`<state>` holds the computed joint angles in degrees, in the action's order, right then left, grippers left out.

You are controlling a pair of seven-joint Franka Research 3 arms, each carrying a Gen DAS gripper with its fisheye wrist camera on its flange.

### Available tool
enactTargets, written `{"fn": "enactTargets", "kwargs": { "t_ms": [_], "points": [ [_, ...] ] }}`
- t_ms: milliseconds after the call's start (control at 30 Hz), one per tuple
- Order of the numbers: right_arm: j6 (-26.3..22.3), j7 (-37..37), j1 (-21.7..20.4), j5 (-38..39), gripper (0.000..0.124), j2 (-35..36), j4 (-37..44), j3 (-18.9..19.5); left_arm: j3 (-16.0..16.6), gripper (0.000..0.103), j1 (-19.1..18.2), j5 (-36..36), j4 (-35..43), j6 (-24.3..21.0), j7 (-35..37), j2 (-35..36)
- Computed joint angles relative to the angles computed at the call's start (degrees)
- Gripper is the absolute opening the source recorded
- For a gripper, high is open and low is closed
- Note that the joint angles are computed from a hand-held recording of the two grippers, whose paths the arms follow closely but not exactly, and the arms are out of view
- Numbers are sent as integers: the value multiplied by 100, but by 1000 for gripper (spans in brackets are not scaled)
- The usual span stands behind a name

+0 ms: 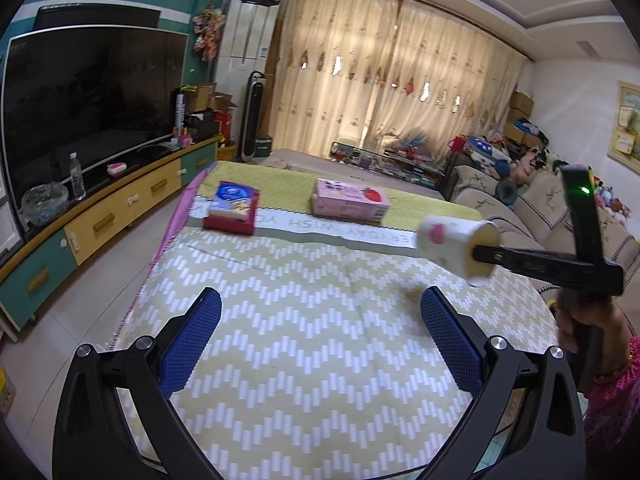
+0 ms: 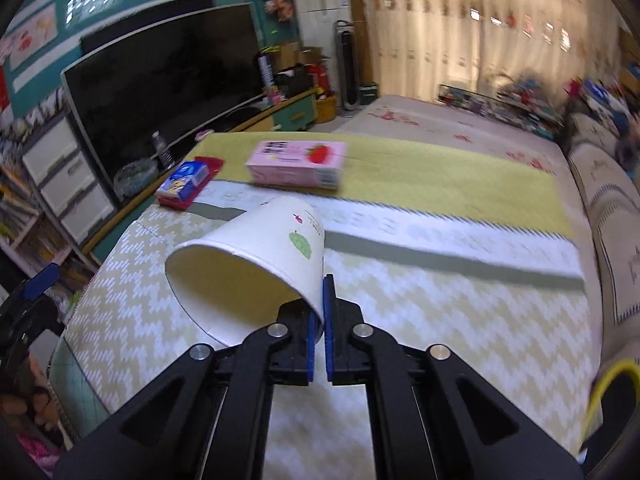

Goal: Collect trash
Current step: 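Grasp the cream paper cup by its rim with the right gripper, then carry the paper cup over the bin and open the right gripper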

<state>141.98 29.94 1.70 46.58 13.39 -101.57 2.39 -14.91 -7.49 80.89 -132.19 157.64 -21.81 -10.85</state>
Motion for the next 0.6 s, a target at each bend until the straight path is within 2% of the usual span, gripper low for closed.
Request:
{"fn": "enactTargets", "kwargs": {
  "t_ms": [200, 400, 600],
  "points": [
    [129, 184, -445, 203, 3, -251, -354, -370, -47, 98, -139, -52, 321, 26, 243, 278],
    [598, 789, -918, 100, 4, -113, -437, -689, -24, 98, -284, -143, 627, 32, 520, 509],
    [1398, 1618, -1304, -438, 4, 155, -484, -913, 24, 98, -418, -371, 967, 51, 963, 786]
  ]
}}
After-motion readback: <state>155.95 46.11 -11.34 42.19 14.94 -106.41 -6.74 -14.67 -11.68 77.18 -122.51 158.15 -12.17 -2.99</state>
